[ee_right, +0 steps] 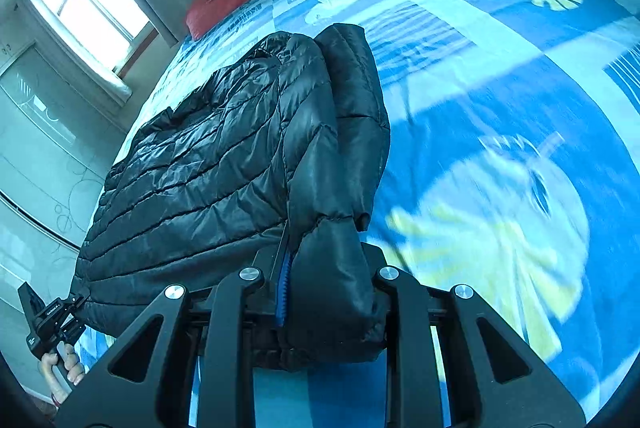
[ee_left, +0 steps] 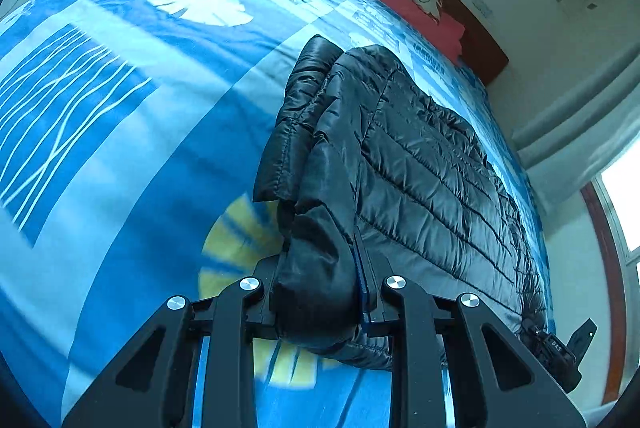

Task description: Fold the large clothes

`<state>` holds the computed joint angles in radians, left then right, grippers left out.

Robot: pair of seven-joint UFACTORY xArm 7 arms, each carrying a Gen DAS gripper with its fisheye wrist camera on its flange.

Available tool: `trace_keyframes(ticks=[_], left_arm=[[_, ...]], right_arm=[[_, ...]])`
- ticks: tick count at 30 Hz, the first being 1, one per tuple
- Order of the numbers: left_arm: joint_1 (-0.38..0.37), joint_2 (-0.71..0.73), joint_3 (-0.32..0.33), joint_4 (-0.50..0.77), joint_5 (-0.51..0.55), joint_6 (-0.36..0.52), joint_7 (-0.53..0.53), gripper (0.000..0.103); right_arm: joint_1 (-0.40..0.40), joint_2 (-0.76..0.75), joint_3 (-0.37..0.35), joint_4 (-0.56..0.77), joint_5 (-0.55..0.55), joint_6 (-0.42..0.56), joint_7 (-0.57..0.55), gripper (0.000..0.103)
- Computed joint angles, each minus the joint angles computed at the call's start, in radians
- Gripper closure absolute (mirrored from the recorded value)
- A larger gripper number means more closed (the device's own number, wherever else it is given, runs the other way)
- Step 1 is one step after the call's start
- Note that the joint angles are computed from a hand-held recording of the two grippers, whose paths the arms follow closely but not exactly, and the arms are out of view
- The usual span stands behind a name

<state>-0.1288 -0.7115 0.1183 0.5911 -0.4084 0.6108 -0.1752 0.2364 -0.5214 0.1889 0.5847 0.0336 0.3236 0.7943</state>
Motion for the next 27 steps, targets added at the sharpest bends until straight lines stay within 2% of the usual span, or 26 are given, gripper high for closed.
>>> trace_keyframes(ticks=[4,7,10,12,13,15,19,23,26,27], left_arm=[[0.005,-0.032,0.006,-0.025,0.008,0.015,0.007,0.077],[-0.004,0.0,0.021,-0.015,-0.007,0.008,0.019,0.076],[0.01,0.016,0.005,-0.006,0.015,0.009,0.027,0.068],[0.03,0.015,-0.015,-0.002,0.044,0.018,0.016,0.055],[0.041,0.012,-0.024,0.001,0.061,0.032,0.009,0.05],[0.06,0.001,-0.034,0.005,0.09,0.066,-0.007,0.03],[0.065,-0.044,0.012,-0.008,0.09,0.125,0.029,0.029],[0.091,-0.068,0.025,0.006,0.104,0.164,0.053,0.028],[0.125,-0.055,-0.002,0.031,0.154,0.163,0.059,0.028],[0.132,-0.046,-0.007,0.041,0.169,0.164,0.061,0.028]], right_arm=[[0.0,-0.041,0.021,-0.036,-0.011,0.013,0.022,0.08],[-0.005,-0.034,0.021,-0.035,-0.016,0.01,0.029,0.076],[-0.041,-0.045,0.06,-0.018,-0.059,0.063,0.064,0.064],[-0.052,-0.059,0.075,-0.009,-0.087,0.106,0.08,0.049],[-0.055,-0.065,0.075,-0.009,-0.099,0.114,0.082,0.048],[-0.068,-0.094,0.091,-0.006,-0.129,0.163,0.101,0.037],[-0.09,-0.185,0.116,-0.002,-0.18,0.284,0.137,0.036],[-0.112,-0.225,0.151,0.033,-0.234,0.387,0.171,0.038],[-0.106,-0.19,0.172,0.074,-0.261,0.387,0.184,0.055],[-0.099,-0.168,0.175,0.089,-0.264,0.375,0.184,0.056]])
